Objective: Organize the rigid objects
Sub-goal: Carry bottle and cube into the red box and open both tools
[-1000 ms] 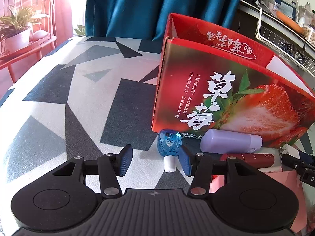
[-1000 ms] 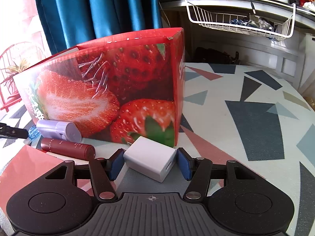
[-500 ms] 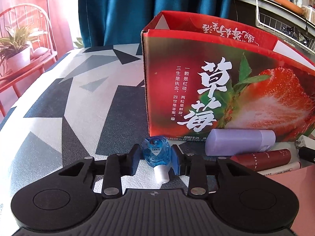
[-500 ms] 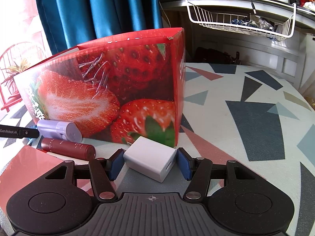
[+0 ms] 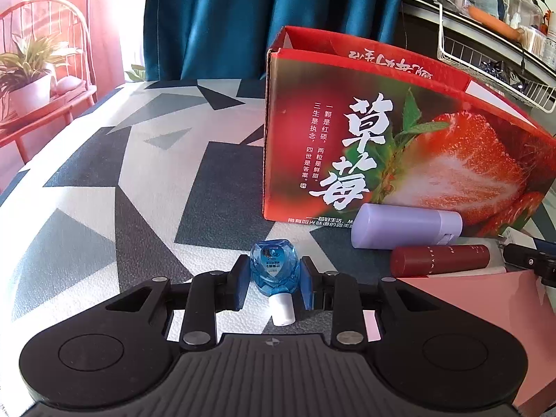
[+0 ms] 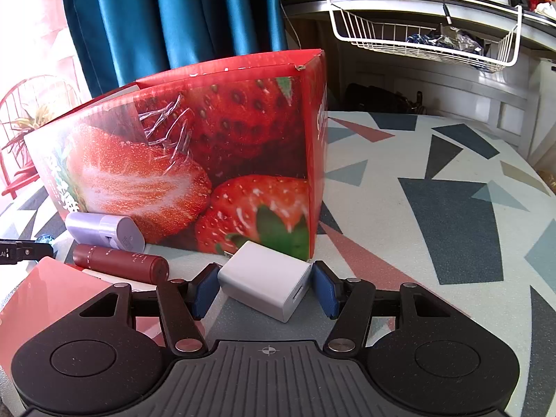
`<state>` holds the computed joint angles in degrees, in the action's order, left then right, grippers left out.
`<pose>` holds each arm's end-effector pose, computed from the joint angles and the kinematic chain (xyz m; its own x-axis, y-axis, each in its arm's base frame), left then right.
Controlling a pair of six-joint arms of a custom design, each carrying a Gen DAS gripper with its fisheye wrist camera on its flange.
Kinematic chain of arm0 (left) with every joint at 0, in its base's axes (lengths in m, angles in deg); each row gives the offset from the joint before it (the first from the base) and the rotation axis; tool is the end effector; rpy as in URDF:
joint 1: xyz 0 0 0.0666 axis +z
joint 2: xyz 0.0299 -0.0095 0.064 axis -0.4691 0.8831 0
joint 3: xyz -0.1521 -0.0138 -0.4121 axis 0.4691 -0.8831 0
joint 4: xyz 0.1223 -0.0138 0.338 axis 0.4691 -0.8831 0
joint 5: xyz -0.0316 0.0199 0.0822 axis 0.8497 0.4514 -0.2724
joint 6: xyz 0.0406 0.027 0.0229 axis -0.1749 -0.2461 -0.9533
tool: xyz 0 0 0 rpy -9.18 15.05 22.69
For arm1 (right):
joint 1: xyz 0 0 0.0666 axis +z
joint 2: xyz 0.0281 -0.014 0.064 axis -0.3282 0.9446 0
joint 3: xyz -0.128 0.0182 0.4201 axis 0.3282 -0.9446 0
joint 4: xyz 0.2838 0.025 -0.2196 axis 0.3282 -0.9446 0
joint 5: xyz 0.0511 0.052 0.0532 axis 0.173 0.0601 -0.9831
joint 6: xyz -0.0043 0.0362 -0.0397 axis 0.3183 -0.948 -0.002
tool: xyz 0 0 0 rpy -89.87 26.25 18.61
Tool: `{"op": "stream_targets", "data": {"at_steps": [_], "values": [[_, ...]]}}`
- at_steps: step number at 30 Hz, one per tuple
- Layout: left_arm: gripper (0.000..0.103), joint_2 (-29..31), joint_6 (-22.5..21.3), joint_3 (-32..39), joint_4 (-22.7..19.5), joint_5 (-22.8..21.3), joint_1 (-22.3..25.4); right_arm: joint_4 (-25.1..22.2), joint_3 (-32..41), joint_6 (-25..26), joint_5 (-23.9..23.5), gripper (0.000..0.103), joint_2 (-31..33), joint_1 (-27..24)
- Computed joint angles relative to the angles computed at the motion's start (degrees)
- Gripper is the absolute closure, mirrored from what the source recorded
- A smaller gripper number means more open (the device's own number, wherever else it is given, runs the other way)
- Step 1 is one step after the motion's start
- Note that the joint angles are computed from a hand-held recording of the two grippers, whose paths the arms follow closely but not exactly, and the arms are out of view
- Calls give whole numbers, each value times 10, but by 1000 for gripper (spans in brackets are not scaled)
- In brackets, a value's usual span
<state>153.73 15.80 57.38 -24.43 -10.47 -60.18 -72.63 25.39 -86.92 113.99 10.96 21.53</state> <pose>0.3141 -0.1852 0.3457 -0.6899 0.0332 -0.7231 0.0829 0.9960 -0.0334 0.3002 0.2380 0.3424 -0.6771 0.0835 -0.7311 -0.0050 0.9930 0.1181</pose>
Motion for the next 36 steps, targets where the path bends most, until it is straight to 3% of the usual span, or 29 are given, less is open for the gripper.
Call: {"op": "stream_targets", "data": {"at_steps": [4,18,36], "values": [[71,2,-6,1,5,-22,-5,5,-1,2,16,50,0,8],[71,-13,-9,-5,16,-35,-13,21,-11,5,13,50,-9,8],[71,-80,-18,7,19,-70,-44,38,-1,42,99,50,-71,64]]}}
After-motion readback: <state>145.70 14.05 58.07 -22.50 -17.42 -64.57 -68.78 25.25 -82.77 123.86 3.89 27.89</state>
